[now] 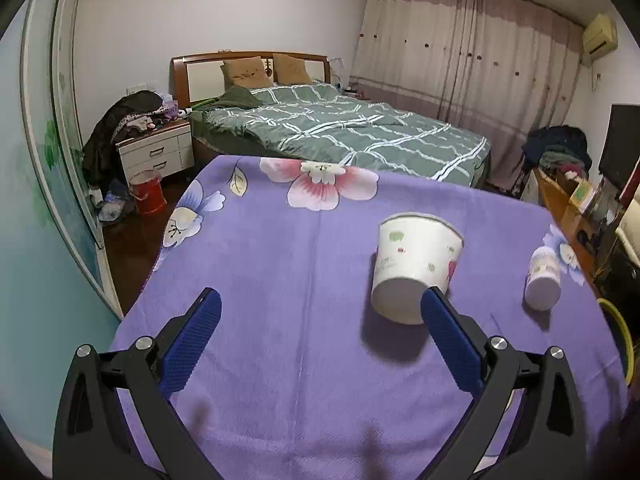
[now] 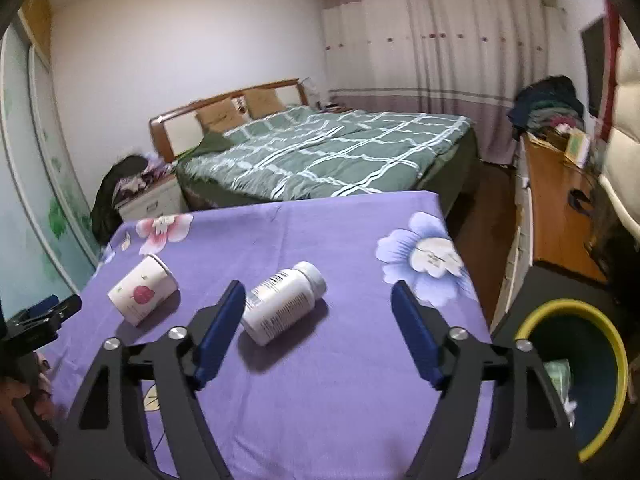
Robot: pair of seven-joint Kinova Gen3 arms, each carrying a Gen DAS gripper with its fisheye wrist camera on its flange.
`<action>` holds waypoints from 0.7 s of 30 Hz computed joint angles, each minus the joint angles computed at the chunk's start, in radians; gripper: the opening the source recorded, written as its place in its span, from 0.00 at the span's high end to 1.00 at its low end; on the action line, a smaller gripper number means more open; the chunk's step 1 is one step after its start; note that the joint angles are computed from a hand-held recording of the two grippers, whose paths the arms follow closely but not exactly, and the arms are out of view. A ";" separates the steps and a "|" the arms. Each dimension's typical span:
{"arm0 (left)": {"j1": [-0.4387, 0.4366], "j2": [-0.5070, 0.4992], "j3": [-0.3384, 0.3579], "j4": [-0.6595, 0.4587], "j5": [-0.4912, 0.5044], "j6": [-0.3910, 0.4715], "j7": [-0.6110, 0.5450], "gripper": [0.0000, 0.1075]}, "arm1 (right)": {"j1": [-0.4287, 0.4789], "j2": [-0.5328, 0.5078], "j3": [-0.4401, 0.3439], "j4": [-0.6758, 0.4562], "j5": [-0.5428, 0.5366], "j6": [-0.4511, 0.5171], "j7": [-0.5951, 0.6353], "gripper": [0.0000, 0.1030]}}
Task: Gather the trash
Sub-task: 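Move both tools back over the table toward the white pill bottle, then grasp the white pill bottle with the right tool and lift it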
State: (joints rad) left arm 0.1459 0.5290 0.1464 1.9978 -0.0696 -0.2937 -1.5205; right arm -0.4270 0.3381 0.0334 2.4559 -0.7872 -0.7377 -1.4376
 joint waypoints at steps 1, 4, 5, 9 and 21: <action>0.001 0.001 0.000 0.002 -0.004 -0.003 0.003 0.09 | 0.027 0.009 -0.006 -0.021 0.032 0.026 0.017 0.24; -0.013 -0.002 0.016 0.011 -0.012 -0.020 0.012 0.09 | 0.063 0.038 0.030 -0.092 0.138 0.146 0.041 0.18; -0.011 -0.003 0.013 0.014 -0.011 -0.025 0.014 0.09 | 0.096 0.051 0.018 -0.121 0.178 0.187 0.048 0.17; -0.032 -0.006 0.025 0.023 -0.020 -0.040 0.040 0.09 | 0.178 0.089 0.002 -0.198 0.341 0.297 0.027 0.08; -0.013 -0.009 0.012 0.022 -0.023 -0.025 0.054 0.09 | 0.373 0.197 -0.091 -0.408 0.691 0.586 -0.122 0.06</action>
